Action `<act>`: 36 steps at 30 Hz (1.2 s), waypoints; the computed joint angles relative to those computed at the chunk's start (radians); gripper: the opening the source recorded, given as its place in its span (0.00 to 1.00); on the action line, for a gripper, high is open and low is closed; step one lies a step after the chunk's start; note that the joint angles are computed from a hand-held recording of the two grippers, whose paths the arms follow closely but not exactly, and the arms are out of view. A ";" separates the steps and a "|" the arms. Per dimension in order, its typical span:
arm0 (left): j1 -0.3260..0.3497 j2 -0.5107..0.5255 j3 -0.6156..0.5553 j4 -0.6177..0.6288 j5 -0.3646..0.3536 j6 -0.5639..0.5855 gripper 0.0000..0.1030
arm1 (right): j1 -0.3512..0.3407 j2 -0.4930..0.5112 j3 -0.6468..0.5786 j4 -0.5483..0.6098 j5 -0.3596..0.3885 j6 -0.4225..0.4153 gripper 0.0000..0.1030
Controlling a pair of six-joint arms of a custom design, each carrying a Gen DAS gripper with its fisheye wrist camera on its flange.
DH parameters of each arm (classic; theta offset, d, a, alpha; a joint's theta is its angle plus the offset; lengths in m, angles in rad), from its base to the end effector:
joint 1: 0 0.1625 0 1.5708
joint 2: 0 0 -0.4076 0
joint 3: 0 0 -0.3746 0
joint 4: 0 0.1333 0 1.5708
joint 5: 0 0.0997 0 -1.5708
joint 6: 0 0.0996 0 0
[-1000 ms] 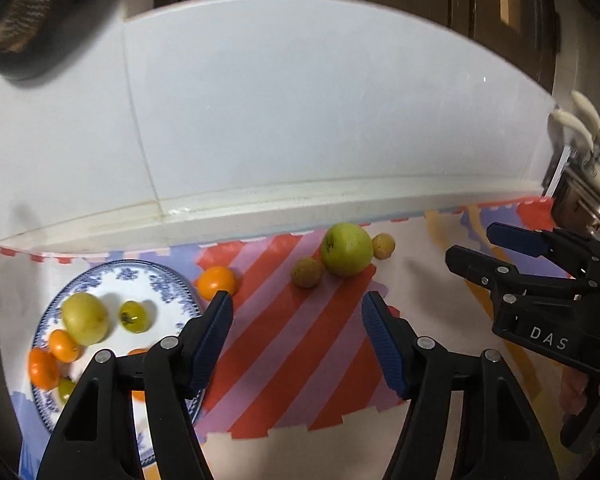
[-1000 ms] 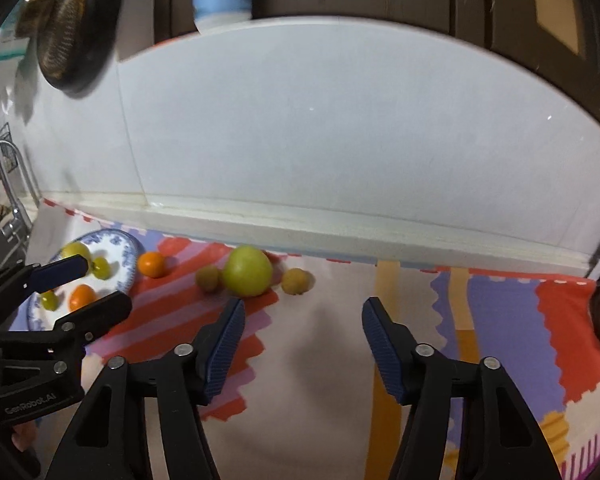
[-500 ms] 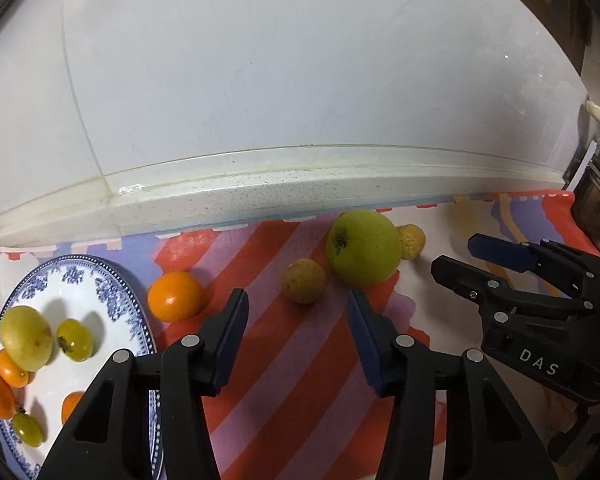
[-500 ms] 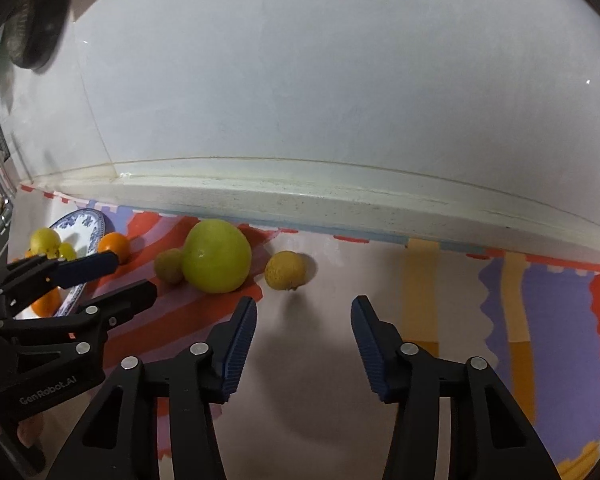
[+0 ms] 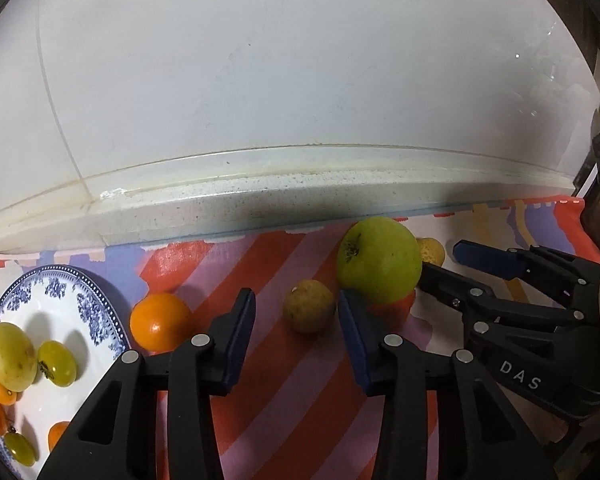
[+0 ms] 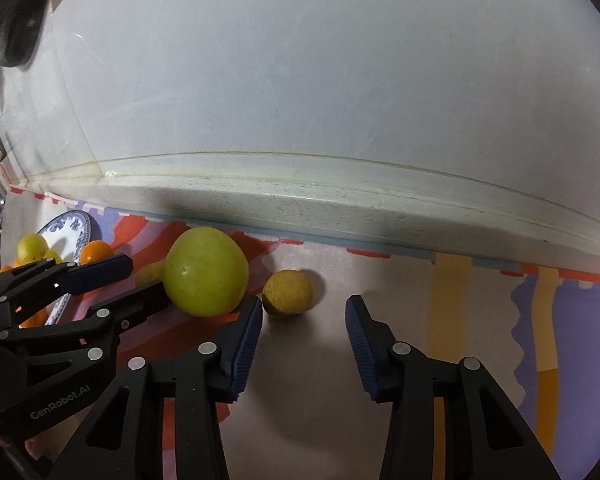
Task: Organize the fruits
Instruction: 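Grasp a brown round fruit with the left tool while the right tool grasps a small yellow fruit, then carry both small fruits onto the plate and open both tools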
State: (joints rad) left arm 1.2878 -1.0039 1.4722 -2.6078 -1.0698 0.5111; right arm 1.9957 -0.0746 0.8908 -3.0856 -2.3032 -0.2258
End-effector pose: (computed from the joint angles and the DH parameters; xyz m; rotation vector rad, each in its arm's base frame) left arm -0.0171 -0.7076 0.3173 0.7973 2.3867 -0.6556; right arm 0.3852 -0.6896 -0.0726 0.4355 -2.3071 0.9314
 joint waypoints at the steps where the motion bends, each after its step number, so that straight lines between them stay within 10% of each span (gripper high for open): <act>1: 0.001 0.004 -0.006 0.006 0.000 0.001 0.41 | -0.002 0.002 -0.005 0.006 0.005 0.001 0.43; 8: 0.007 0.022 -0.026 0.025 -0.011 -0.009 0.27 | -0.001 0.011 -0.025 0.018 0.019 -0.011 0.29; 36: -0.054 -0.229 0.176 -0.033 -0.090 0.003 0.27 | 0.110 -0.084 0.199 -0.230 0.000 -0.031 0.29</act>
